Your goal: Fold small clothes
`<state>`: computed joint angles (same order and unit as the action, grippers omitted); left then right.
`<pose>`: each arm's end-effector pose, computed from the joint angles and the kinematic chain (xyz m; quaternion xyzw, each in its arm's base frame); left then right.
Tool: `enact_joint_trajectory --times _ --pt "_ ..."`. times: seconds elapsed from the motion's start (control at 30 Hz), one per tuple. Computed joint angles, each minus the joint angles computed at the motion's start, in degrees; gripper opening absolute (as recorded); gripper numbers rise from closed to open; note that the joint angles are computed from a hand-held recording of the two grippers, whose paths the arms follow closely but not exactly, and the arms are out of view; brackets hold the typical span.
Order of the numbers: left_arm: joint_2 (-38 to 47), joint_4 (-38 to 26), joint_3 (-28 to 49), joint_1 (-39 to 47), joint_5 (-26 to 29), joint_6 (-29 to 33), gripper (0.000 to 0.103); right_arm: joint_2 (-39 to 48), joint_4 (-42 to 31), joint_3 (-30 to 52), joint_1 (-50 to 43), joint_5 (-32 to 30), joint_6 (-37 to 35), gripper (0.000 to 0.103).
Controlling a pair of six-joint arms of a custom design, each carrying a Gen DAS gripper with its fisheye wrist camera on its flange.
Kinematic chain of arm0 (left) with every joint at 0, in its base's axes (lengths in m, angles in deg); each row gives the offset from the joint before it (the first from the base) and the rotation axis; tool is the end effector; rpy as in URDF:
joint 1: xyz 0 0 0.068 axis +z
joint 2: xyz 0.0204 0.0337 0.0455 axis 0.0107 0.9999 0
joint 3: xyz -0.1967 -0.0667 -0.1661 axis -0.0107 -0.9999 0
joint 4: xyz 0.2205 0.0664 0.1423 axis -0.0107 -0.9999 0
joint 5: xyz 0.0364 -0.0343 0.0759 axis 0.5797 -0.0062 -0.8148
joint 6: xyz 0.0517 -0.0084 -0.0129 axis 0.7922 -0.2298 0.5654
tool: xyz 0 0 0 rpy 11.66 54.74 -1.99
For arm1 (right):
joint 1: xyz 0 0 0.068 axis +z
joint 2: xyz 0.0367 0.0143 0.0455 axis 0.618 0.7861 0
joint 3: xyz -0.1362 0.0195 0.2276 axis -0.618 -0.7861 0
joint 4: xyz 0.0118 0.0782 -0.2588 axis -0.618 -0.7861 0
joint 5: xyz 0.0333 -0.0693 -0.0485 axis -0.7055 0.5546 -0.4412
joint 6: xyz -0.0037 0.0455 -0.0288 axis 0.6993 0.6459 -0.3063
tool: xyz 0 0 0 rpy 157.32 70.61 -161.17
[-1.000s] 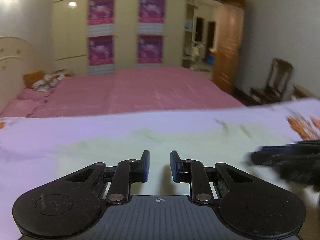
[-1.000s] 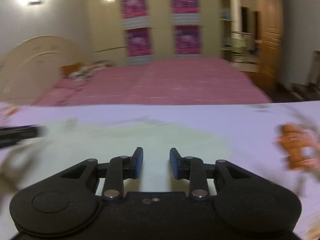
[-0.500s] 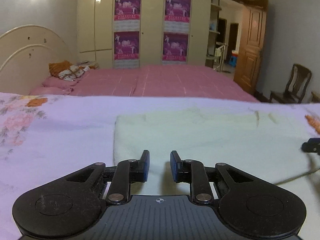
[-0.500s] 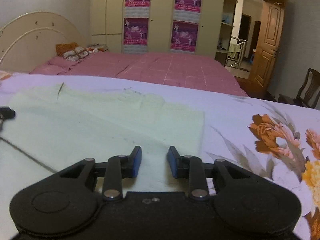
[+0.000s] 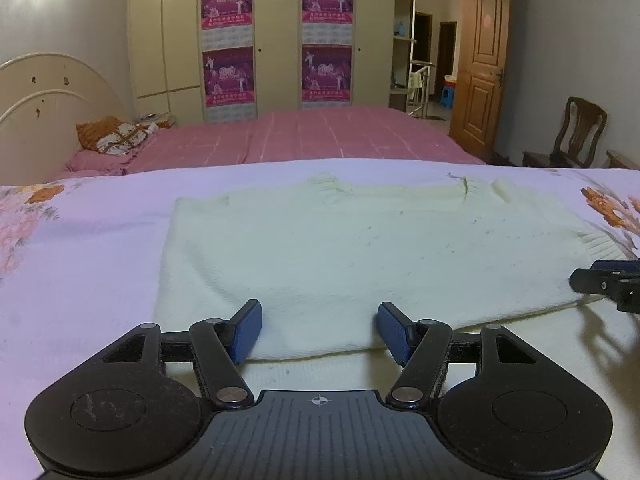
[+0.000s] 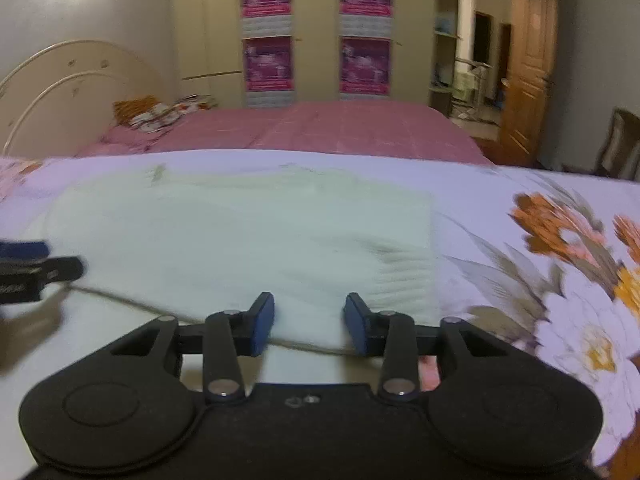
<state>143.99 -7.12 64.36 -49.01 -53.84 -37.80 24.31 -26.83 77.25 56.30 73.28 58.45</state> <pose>0.2273 -0.2313 0.0938 -0.0308 0.8907 0.0216 0.4530 0.2618 0.0835 0.1158 -0.0996 0.8919 0.0588 0.4373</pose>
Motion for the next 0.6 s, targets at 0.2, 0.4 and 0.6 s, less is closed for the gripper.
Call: enact_joint_trajectory --times 0.2,0.4,0.6 --pt "-0.94 -0.47 -0.67 -0.41 -0.17 -0.34 0.064 2.48 1.89 0.80 -0.02 0.32 0.66 0.036" --pt "-0.97 -3.23 0.95 0.55 0.58 0.68 0.065 0.87 -0.78 0.68 -0.48 -0.46 -0.90 0.039" --pt "-9.01 -14.38 -1.96 -5.76 -4.55 -6.71 0.066 -12.88 -9.86 -2.83 -4.00 -4.66 -1.50 0.041"
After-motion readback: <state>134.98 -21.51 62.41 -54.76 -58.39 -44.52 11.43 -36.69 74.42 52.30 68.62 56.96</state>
